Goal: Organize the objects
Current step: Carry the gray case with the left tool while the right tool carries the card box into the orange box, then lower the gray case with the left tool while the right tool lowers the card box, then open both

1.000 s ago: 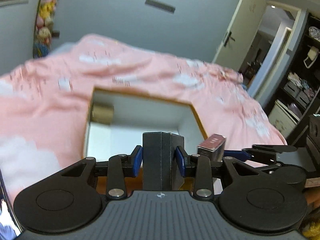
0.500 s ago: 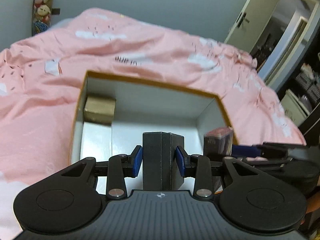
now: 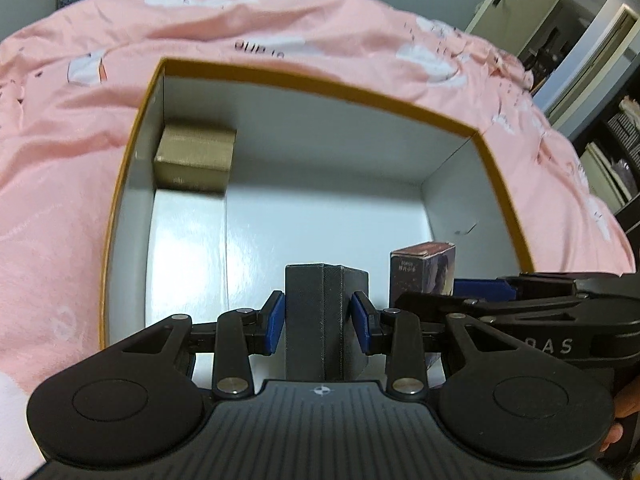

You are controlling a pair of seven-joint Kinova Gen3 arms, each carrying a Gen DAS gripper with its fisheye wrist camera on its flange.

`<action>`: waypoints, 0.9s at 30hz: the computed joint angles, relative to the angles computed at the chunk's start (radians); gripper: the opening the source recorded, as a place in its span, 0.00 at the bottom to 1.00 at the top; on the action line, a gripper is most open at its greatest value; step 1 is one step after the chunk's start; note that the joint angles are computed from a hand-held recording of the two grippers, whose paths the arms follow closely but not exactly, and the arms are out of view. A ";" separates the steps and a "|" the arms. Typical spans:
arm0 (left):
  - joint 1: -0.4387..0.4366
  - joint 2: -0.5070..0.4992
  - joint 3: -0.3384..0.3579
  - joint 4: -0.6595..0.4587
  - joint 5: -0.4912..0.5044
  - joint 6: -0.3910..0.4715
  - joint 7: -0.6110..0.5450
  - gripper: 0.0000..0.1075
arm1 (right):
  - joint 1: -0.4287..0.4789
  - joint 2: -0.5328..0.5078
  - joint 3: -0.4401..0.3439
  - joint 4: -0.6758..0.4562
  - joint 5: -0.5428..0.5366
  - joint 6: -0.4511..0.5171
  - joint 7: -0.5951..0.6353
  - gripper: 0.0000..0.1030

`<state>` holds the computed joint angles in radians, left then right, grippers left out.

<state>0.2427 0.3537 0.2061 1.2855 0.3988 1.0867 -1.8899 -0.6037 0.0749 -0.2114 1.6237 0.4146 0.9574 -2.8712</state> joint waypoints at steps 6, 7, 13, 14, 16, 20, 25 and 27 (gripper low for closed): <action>0.018 0.030 -0.006 -0.029 -0.042 0.036 0.018 0.39 | 0.035 0.022 0.019 0.000 -0.086 -0.034 0.055 0.57; 0.019 0.032 -0.006 -0.032 -0.046 0.038 0.017 0.39 | 0.039 0.025 0.022 0.000 -0.098 -0.038 0.061 0.57; 0.063 0.058 -0.025 -0.096 -0.141 0.087 0.054 0.39 | 0.074 0.046 0.041 0.001 -0.197 -0.064 0.110 0.57; 0.059 0.064 -0.021 -0.104 -0.141 0.097 0.045 0.39 | 0.079 0.052 0.043 -0.003 -0.214 -0.061 0.121 0.57; 0.050 0.076 -0.015 -0.123 -0.134 0.121 0.032 0.39 | 0.085 0.060 0.047 -0.005 -0.235 -0.064 0.131 0.57; 0.037 0.082 -0.011 -0.140 -0.118 0.136 0.008 0.39 | 0.099 0.064 0.056 -0.004 -0.275 -0.078 0.144 0.57; 0.009 0.073 -0.008 -0.132 -0.075 0.122 -0.018 0.39 | 0.130 0.075 0.064 -0.008 -0.344 -0.082 0.181 0.58; 0.005 0.065 -0.009 -0.118 -0.065 0.105 -0.022 0.39 | 0.135 0.087 0.067 -0.018 -0.358 -0.074 0.194 0.58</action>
<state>0.2474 0.4191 0.1973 1.1671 0.3337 1.1918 -1.9118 -0.4685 0.1620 -0.1443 1.6061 0.0563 0.8837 -2.6774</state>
